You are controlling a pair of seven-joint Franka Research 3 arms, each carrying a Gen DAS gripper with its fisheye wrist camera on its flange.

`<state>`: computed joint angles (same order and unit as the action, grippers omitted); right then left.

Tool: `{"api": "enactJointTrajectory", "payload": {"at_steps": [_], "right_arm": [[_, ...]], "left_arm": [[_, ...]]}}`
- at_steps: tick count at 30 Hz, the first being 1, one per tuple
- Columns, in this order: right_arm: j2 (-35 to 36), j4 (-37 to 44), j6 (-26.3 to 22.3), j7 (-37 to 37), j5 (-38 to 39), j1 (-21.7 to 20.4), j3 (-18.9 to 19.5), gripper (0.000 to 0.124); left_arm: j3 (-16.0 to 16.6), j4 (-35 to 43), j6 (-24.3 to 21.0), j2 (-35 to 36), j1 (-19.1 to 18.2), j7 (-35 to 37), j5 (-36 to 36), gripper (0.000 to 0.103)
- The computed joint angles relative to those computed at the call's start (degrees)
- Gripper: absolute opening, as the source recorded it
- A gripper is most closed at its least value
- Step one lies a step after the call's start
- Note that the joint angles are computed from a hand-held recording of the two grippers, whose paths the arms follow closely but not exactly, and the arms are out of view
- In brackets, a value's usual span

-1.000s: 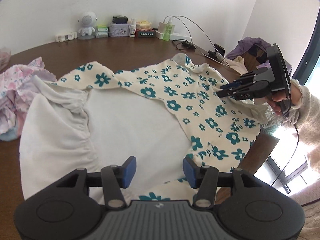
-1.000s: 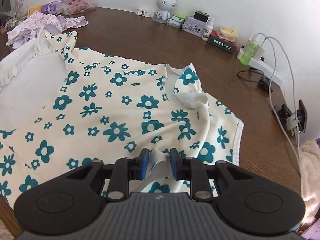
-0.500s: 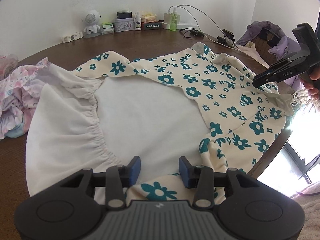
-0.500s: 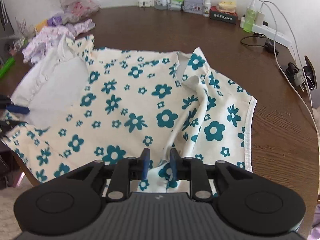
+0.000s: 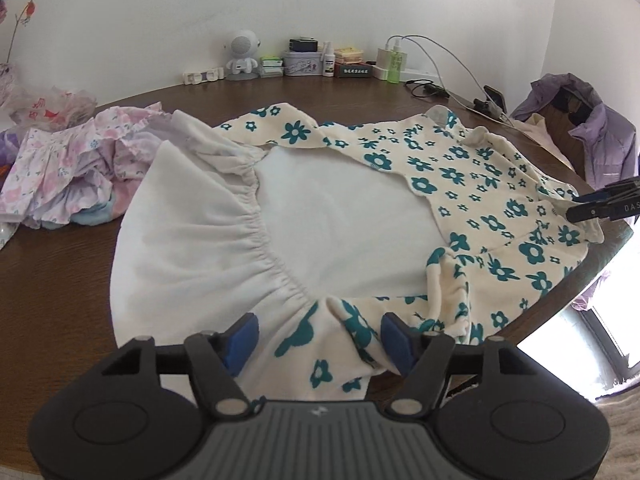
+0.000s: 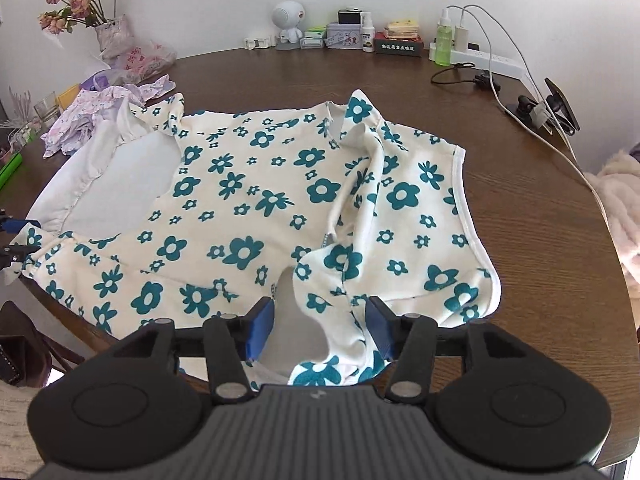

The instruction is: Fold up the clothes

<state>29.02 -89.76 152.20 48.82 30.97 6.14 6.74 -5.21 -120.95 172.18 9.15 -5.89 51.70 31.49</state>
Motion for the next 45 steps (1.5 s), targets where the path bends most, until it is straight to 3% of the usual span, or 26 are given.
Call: {"api": "enactJointTrajectory", "payload": {"at_steps": [3, 10, 18, 23, 26, 27, 29, 31, 34, 40, 45], "right_arm": [[1.5, 0.4, 2.0, 2.6, -0.8, 0.9, -0.9, 0.046], [3.9, 1.5, 7.3, 3.4, -0.7, 0.8, 0.4, 0.046], [5.6, 2.4, 11.1, 6.5, -5.7, 3.6, -0.7, 0.049], [2.3, -2.6, 12.0, 4.9, -4.9, 1.9, 1.4, 0.049], [0.7, -4.1, 10.8, 1.4, -1.9, -0.7, 4.1, 0.053], [0.2, -4.1, 10.4, 0.3, 0.0, -1.7, 5.0, 0.053], [-2.1, -6.2, 13.1, -4.5, 5.1, -3.9, 7.8, 0.060], [-4.5, -8.3, 15.9, -11.2, 11.5, -6.4, 11.3, 0.087], [-7.9, -11.5, 17.5, -20.8, 20.3, -9.0, 15.0, 0.102], [-11.9, -17.6, 18.7, -19.2, 22.7, -3.5, 10.3, 0.102], [-13.6, -20.8, 22.6, -17.0, 31.5, -0.2, 8.5, 0.103]], "left_arm": [[4.4, 2.1, -0.2, 1.5, -3.1, -10.0, 9.2, 0.047], [7.0, 10.3, -3.1, 7.0, -4.9, -20.9, 22.3, 0.047], [6.8, 14.9, -6.1, 10.0, -4.6, -22.5, 24.3, 0.048], [6.5, 11.4, -7.6, 6.9, -5.4, -27.8, 28.2, 0.048], [5.1, 8.3, -5.7, 4.5, -3.7, -29.6, 26.8, 0.048], [5.1, 7.3, -4.7, 3.6, -3.4, -31.5, 27.1, 0.049], [6.1, 5.4, -1.7, 1.2, -3.4, -39.2, 31.4, 0.060], [7.3, 4.3, 0.7, -1.4, -4.0, -52.8, 42.3, 0.085], [5.8, 3.2, 0.3, -4.5, -3.8, -66.1, 53.9, 0.097], [-1.2, -0.8, -7.6, -7.8, -3.1, -67.4, 53.5, 0.100], [-4.4, -2.2, -11.5, -8.0, -3.2, -65.4, 49.0, 0.100]]}}
